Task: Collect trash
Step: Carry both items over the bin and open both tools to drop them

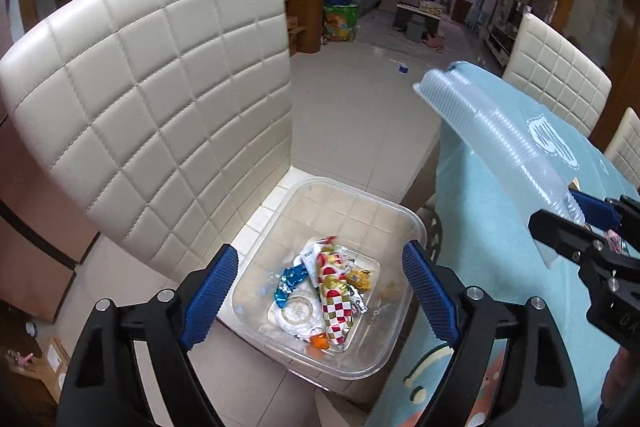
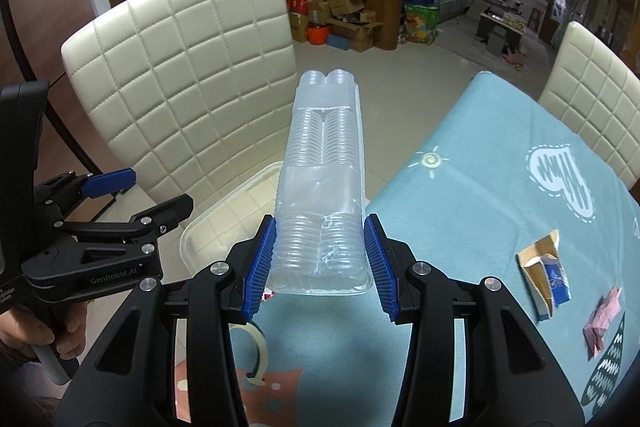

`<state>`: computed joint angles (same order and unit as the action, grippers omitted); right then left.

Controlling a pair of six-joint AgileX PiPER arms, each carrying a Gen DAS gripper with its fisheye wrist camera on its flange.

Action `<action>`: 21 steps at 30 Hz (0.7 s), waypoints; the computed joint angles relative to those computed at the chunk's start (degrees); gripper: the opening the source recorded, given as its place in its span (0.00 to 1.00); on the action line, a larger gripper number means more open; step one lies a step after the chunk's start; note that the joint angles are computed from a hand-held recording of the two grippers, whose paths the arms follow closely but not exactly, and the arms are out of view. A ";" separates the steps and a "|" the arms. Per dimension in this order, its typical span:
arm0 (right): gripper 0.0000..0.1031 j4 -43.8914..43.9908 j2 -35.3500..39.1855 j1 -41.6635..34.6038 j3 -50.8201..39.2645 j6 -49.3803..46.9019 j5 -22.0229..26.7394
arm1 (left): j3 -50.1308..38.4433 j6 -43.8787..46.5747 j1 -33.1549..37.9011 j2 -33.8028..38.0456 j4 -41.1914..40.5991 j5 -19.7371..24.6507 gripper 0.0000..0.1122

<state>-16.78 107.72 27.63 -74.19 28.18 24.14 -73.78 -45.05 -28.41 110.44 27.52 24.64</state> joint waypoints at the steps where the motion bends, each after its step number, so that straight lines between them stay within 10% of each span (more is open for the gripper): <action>1: 0.46 0.44 0.36 0.25 -0.35 -0.65 0.12 | 0.60 -0.25 0.34 -0.31 0.13 -0.27 0.73; 6: 0.49 3.15 1.51 0.97 -2.12 -3.52 0.50 | 2.76 -3.75 1.09 -1.59 2.79 -0.71 0.73; 10: 0.73 3.03 1.14 1.13 -2.11 -2.03 -0.52 | 4.13 -5.68 1.25 -2.68 4.23 -0.84 0.73; 21: 0.73 -0.42 -3.95 1.28 5.22 2.90 -2.00 | 5.48 -6.86 -1.50 -4.42 5.02 -0.33 0.73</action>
